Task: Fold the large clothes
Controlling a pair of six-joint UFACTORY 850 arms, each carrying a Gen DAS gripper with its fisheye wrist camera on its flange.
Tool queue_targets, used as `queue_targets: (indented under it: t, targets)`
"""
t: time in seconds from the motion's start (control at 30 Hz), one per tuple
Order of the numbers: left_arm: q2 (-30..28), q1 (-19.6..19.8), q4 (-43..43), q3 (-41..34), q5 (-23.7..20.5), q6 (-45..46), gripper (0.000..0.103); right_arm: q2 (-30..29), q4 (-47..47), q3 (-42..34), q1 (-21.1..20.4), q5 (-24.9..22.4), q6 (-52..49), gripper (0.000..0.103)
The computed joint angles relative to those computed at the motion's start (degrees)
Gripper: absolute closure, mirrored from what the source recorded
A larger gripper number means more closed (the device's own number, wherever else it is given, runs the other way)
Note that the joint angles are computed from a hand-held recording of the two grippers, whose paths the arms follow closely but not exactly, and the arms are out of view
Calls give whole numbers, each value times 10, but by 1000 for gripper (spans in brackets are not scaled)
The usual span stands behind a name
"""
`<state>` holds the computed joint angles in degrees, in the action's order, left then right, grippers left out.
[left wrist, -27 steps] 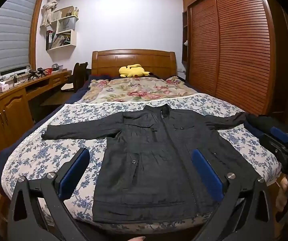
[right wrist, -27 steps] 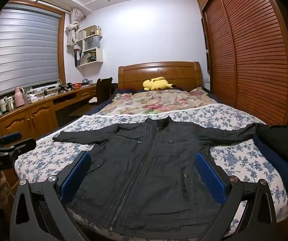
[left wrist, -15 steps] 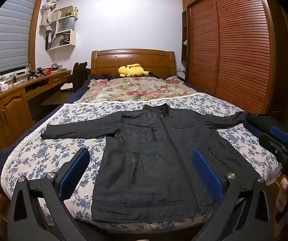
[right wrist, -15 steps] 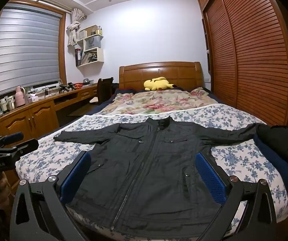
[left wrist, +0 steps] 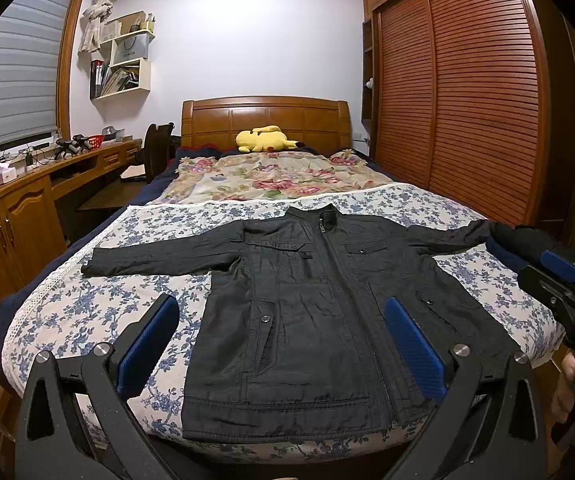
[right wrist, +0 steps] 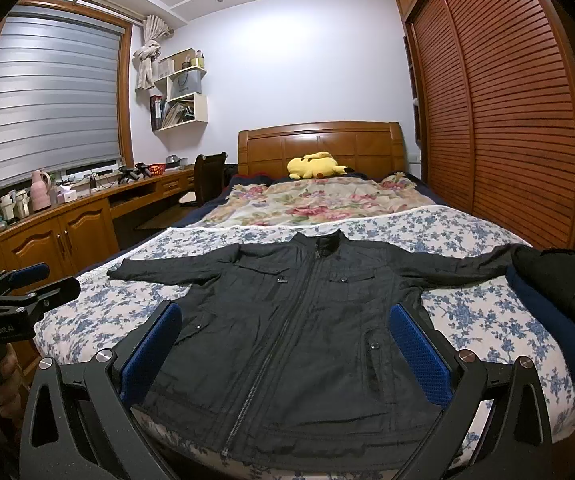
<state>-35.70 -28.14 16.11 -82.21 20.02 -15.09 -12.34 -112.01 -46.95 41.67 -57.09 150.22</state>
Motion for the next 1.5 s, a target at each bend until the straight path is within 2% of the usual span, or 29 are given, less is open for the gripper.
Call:
queue_targets:
  t: [1.5]
  targets:
    - [3,3,13,-2,0,-13,0,3,0,2,2,-2,-1,0]
